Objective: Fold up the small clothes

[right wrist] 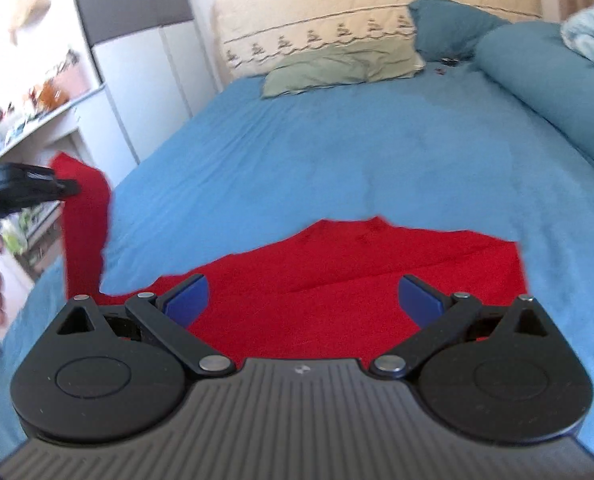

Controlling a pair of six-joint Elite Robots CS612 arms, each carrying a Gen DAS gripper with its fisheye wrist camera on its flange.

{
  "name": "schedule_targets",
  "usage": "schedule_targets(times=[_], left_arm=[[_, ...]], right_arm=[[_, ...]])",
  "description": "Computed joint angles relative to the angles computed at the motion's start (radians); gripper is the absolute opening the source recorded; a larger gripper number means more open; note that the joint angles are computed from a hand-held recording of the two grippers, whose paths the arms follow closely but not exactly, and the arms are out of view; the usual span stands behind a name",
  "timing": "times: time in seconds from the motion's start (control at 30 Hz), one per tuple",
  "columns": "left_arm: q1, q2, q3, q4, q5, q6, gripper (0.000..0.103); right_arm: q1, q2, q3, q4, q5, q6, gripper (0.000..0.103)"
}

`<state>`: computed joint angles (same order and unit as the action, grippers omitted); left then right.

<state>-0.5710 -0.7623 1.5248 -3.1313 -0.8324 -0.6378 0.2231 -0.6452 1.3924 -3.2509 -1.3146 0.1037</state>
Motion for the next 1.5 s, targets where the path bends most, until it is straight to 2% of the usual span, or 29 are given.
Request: schedule_targets(times=[0.1, 0.2, 0.37, 0.53, 0.57, 0.63, 0.67, 0.7, 0.77, 0.87, 0.93, 1.0, 1.07, 1.2, 1.23, 1.3, 1.4, 1.5], left_arm=[[-0.035, 0.067, -0.096, 0.013, -0.062, 0.058, 0.005], [-0.066, 0.135, -0.187, 0.063, -0.125, 0.093, 0.005], [-0.097, 0.234, -0.316, 0.223, -0.248, 0.061, 0.005], [-0.113, 0.28, -0.37, 0.32, -0.275, 0.072, 0.008], [-0.116, 0.279, -0.365, 0.314, -0.272, 0.074, 0.009], [-0.111, 0.276, -0.358, 0.299, -0.28, 0.084, 0.026], [-0.109, 0.272, -0.35, 0.284, -0.289, 0.092, 0.046], [-0.108, 0.268, -0.341, 0.266, -0.289, 0.102, 0.061], [-0.11, 0.249, -0.315, 0.244, -0.265, 0.13, 0.069], [-0.109, 0.201, -0.251, 0.23, -0.225, 0.152, 0.074], [-0.107, 0.158, -0.191, 0.234, -0.18, 0.115, 0.081], [-0.096, 0.12, -0.132, 0.229, -0.157, 0.055, 0.097], [-0.084, 0.089, -0.076, 0.228, -0.123, 0.013, 0.098], [-0.06, 0.058, -0.015, 0.317, -0.075, -0.062, 0.097], [-0.055, 0.055, 0.001, 0.326, -0.068, -0.08, 0.097], [-0.046, 0.051, 0.029, 0.345, -0.06, -0.105, 0.096], [-0.031, 0.054, 0.05, 0.359, -0.078, -0.136, 0.092], [-0.018, 0.068, 0.046, 0.359, -0.088, -0.148, 0.089]], right_arm=[[-0.042, -0.007, 0.02, -0.01, 0.005, -0.001, 0.103], [-0.081, -0.006, 0.033, -0.002, -0.006, -0.01, 0.103], [-0.141, 0.006, 0.037, 0.082, -0.013, -0.022, 0.103], [-0.179, 0.016, 0.04, 0.133, 0.001, -0.043, 0.103], [-0.179, 0.017, 0.039, 0.138, 0.004, -0.047, 0.103], [-0.184, 0.02, 0.037, 0.144, 0.017, -0.059, 0.103], [-0.184, 0.021, 0.035, 0.146, 0.023, -0.064, 0.103], [-0.179, 0.026, 0.021, 0.156, 0.023, -0.064, 0.103], [-0.173, 0.029, 0.013, 0.158, 0.027, -0.069, 0.103], [-0.163, 0.026, -0.001, 0.165, 0.042, -0.061, 0.103], [-0.153, 0.026, -0.017, 0.185, 0.057, -0.047, 0.103], [-0.141, 0.031, -0.038, 0.21, 0.064, -0.042, 0.103], [-0.12, 0.044, -0.069, 0.237, 0.044, -0.037, 0.103], [-0.088, 0.089, -0.127, 0.254, 0.012, -0.007, 0.103], [-0.081, 0.102, -0.142, 0.26, 0.001, -0.003, 0.1], [-0.068, 0.128, -0.175, 0.277, -0.028, 0.008, 0.085], [-0.051, 0.162, -0.222, 0.319, -0.1, 0.003, 0.076], [-0.036, 0.181, -0.251, 0.354, -0.183, 0.007, 0.073]])
